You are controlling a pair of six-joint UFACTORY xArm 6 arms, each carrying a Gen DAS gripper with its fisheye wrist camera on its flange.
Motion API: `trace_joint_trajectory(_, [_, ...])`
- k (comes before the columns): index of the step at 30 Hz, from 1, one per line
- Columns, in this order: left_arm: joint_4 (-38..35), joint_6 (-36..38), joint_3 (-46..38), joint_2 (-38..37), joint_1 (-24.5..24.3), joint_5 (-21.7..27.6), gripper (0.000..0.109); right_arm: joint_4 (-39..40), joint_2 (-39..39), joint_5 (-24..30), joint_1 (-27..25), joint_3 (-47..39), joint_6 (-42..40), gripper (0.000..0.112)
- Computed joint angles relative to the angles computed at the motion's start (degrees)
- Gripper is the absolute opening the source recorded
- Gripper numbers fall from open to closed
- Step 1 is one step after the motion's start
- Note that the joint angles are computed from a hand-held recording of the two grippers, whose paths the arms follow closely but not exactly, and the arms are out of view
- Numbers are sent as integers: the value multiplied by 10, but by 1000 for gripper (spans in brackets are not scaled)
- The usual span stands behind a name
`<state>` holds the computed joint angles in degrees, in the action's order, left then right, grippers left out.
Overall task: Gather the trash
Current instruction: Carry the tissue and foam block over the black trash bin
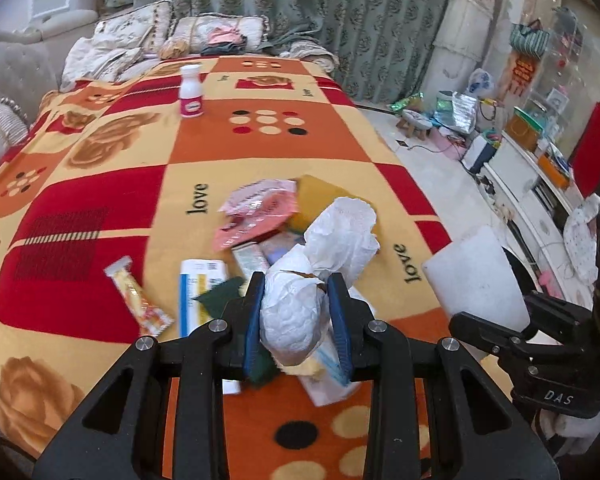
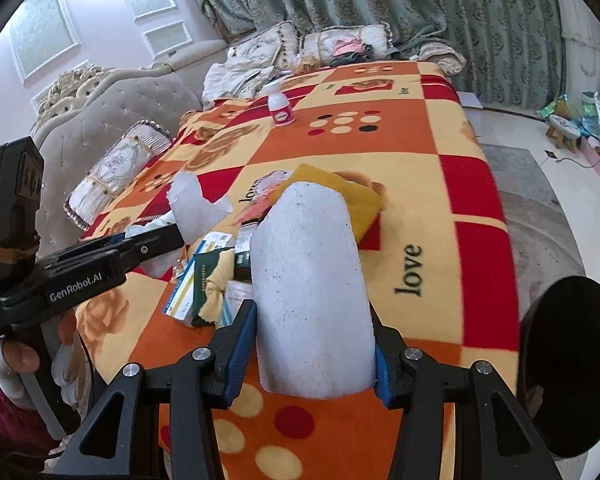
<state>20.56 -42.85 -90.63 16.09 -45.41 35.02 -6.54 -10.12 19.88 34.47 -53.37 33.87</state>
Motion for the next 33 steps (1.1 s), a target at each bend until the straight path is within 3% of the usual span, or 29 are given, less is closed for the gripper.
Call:
trace_joint_trajectory(19, [-47,45,-157,111,-56,36,29,-38,-116,17,-58,109,57,48])
trace_joint_trajectory(33, [-96,105,-384,258,-90,115,29,-40,-203,40,-120,180,66,48])
